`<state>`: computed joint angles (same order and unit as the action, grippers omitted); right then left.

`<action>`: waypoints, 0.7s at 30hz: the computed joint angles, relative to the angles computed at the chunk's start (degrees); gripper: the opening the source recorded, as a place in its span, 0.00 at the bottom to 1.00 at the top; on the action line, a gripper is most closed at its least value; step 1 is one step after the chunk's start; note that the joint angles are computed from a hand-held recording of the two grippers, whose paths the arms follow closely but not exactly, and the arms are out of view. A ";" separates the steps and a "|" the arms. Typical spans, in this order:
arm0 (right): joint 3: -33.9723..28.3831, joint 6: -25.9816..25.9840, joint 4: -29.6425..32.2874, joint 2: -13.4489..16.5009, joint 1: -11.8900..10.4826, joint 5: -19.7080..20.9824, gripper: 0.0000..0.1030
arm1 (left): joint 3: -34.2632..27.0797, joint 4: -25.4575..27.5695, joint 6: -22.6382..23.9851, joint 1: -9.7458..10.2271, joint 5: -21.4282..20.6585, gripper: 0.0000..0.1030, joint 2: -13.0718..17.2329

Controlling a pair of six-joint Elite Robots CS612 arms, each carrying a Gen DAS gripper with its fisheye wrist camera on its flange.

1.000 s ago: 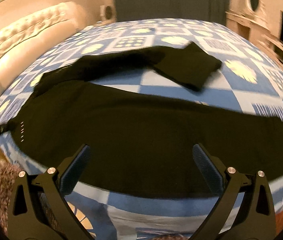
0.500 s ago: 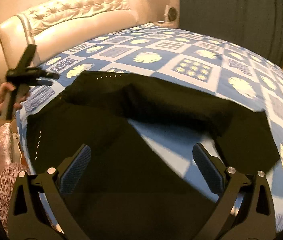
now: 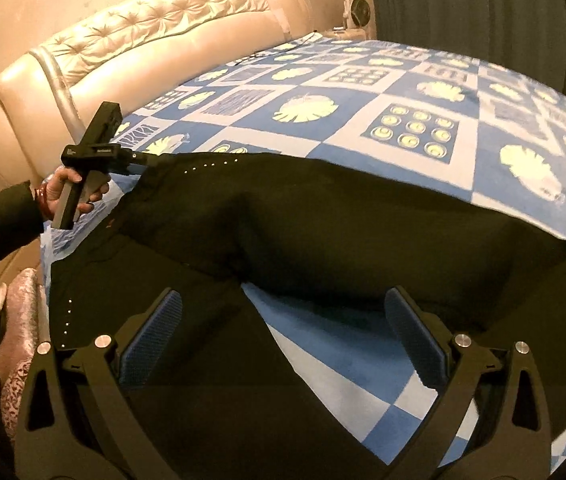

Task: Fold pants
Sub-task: 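Lower both grippers onto the pants waistband edge and close them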

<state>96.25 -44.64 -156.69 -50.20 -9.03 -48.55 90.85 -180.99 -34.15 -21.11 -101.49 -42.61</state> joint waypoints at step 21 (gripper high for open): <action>-28.68 -4.63 23.46 13.00 4.71 -6.00 0.54 | -0.37 3.02 -6.46 1.69 2.23 0.26 0.90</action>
<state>67.57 -49.27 -133.23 -37.20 -4.32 -54.55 90.48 -177.98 -40.61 -19.42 -99.26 -41.72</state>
